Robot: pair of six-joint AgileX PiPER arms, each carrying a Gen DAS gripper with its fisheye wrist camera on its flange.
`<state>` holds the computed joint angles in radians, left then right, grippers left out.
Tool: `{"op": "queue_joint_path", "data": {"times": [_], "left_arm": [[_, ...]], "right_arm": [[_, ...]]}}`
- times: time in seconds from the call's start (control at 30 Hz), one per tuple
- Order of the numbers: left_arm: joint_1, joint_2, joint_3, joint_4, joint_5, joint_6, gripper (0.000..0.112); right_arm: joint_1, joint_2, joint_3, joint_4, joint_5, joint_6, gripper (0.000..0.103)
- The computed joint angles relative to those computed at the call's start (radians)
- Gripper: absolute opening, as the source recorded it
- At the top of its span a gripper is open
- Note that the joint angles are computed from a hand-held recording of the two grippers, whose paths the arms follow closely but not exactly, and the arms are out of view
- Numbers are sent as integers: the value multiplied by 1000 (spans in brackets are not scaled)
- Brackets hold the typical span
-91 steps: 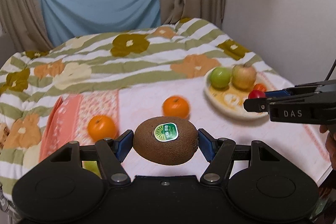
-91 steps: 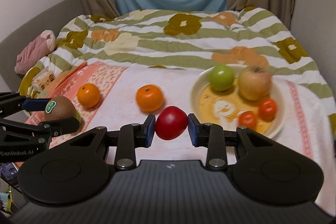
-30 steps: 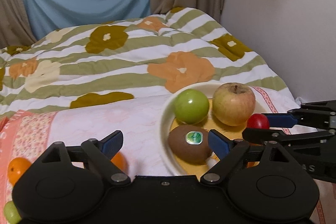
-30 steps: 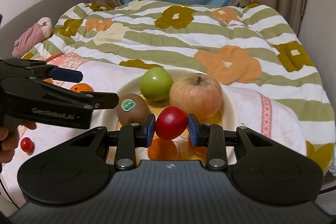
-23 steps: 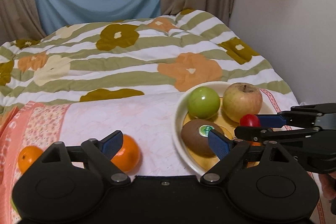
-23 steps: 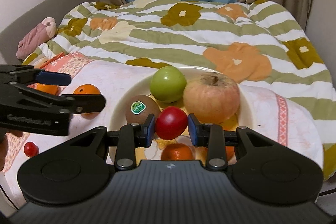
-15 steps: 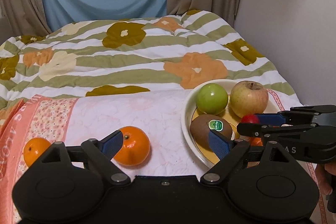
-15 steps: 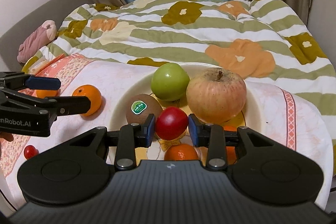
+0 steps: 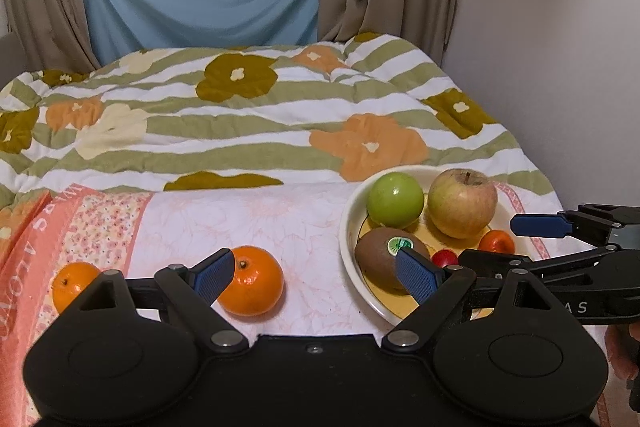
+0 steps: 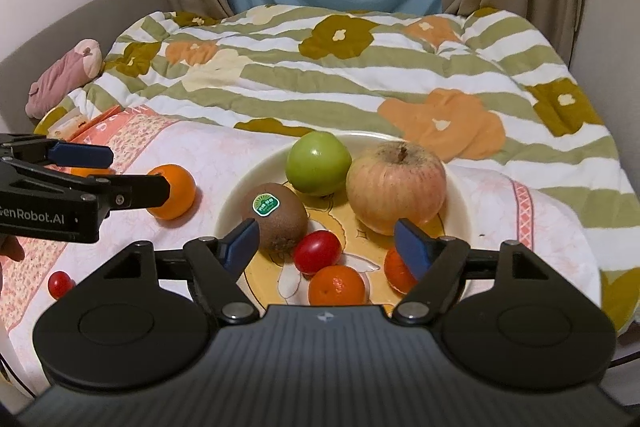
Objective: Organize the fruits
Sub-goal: 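Lift both grippers away from the bowl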
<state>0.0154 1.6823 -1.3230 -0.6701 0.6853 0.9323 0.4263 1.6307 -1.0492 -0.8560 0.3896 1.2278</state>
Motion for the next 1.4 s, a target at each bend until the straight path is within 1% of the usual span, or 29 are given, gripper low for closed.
{"op": "queue_joint_path", "data": {"times": [0.17,0.23,0.27,0.33,0.43,0.57,0.67,0.73,0.8,0.9,1.03,1.17,1.3,1.4], "left_arm": [[35,-41,6,-32,31,40,90],[54,-59,12,-46,46,58,90],[66,-70,17,-56,56,71,90],[89,-89,25,-75,74,93,90],[132,-122,37,-99,110,117,92],[192,-175,70,-140,137,160,102],[245,-226,112,-186,143,245,103],[291,-247,125,-209,176,302,103],[350,-257,128,-235,232,352,103],[433,-256,125,-266,300,414,103],[512,-245,118,-283,346,481,103],[579,-205,93,-296,387,539,103],[625,-135,42,-295,412,581,103],[637,-74,-2,-291,405,594,102]], "right_arm": [[46,-48,-6,-23,80,39,90],[71,-71,-5,-52,114,79,102],[89,-82,-5,-78,139,113,103],[122,-106,-3,-117,181,161,103],[165,-127,-28,-107,252,166,103],[249,-144,-56,-139,350,225,103],[310,-151,-74,-162,403,276,103],[347,-147,-93,-162,435,304,103],[378,-140,-112,-165,463,324,103],[431,-112,-149,-172,513,352,103],[487,-63,-205,-170,563,375,103],[534,-3,-258,-165,593,397,103],[571,82,-320,-150,618,407,103],[589,142,-355,-145,614,437,103]]}}
